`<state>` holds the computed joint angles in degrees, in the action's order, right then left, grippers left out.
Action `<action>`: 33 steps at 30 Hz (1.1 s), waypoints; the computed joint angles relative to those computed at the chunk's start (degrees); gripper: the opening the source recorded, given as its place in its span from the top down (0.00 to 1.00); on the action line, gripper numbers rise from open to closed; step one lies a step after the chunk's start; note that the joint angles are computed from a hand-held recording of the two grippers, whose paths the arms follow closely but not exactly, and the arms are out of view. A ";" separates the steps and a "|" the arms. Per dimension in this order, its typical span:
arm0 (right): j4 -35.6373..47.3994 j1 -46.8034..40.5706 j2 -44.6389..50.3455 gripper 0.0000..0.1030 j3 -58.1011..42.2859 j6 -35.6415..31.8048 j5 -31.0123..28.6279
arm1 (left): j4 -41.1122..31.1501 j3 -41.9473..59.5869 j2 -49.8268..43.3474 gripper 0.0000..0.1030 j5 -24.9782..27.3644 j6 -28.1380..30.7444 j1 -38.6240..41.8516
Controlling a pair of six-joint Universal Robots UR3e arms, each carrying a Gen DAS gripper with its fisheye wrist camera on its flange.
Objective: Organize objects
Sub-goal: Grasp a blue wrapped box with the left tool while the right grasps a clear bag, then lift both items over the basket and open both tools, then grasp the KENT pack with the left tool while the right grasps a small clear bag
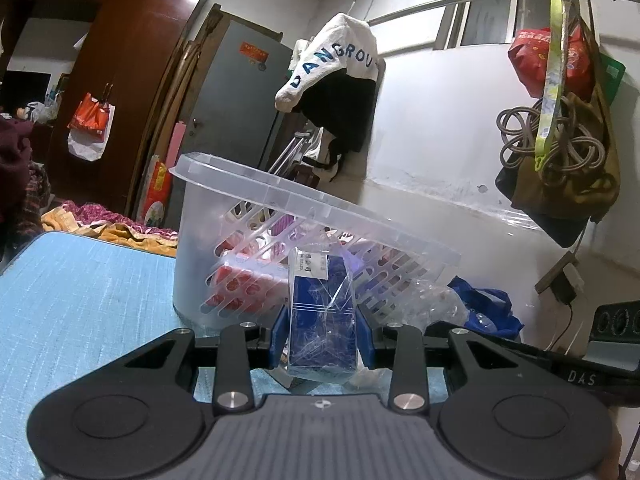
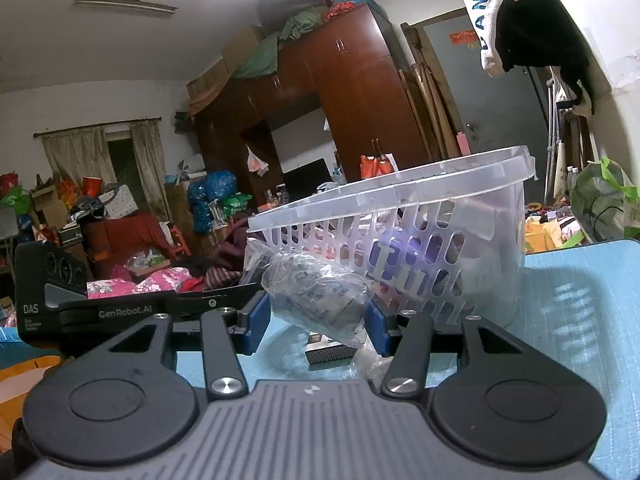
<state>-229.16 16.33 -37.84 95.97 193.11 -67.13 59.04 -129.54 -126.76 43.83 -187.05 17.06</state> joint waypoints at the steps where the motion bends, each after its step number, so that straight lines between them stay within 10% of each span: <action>1: -0.40 -0.02 0.21 0.47 -0.15 -0.05 0.05 | 0.59 -0.11 -0.21 0.62 -0.24 -0.04 0.14; 8: -9.99 2.84 -0.81 0.47 0.50 -5.20 -6.42 | 13.44 0.83 -0.67 0.62 -5.37 -9.87 2.78; 15: 21.61 5.79 -3.65 0.44 -23.08 -13.42 -22.26 | -22.55 24.29 8.41 0.61 9.98 -8.17 -8.44; 16: 25.02 6.07 -2.26 0.28 -27.07 -13.81 -24.01 | -26.87 28.26 7.29 0.59 10.83 -7.53 -9.43; 17: 29.03 6.41 -1.43 0.07 -30.21 -14.36 -25.27 | -32.93 32.91 5.91 0.47 11.80 -5.85 -10.58; 18: 32.43 6.90 -0.66 0.04 -32.78 -14.96 -26.81 | -37.43 35.15 5.40 0.26 12.82 -4.41 -11.23; 20: 32.72 8.05 -1.47 0.02 -30.93 -15.75 -29.20 | -41.93 36.58 5.15 0.22 16.87 -3.53 -12.47; 26: 10.10 9.44 -6.57 0.00 -6.43 -17.35 -26.46 | -15.54 10.96 11.21 0.09 7.19 -1.79 -4.69; 33: 42.19 7.86 -4.65 0.00 -17.32 -13.61 -21.57 | -24.24 6.14 11.27 0.06 11.67 10.42 -5.14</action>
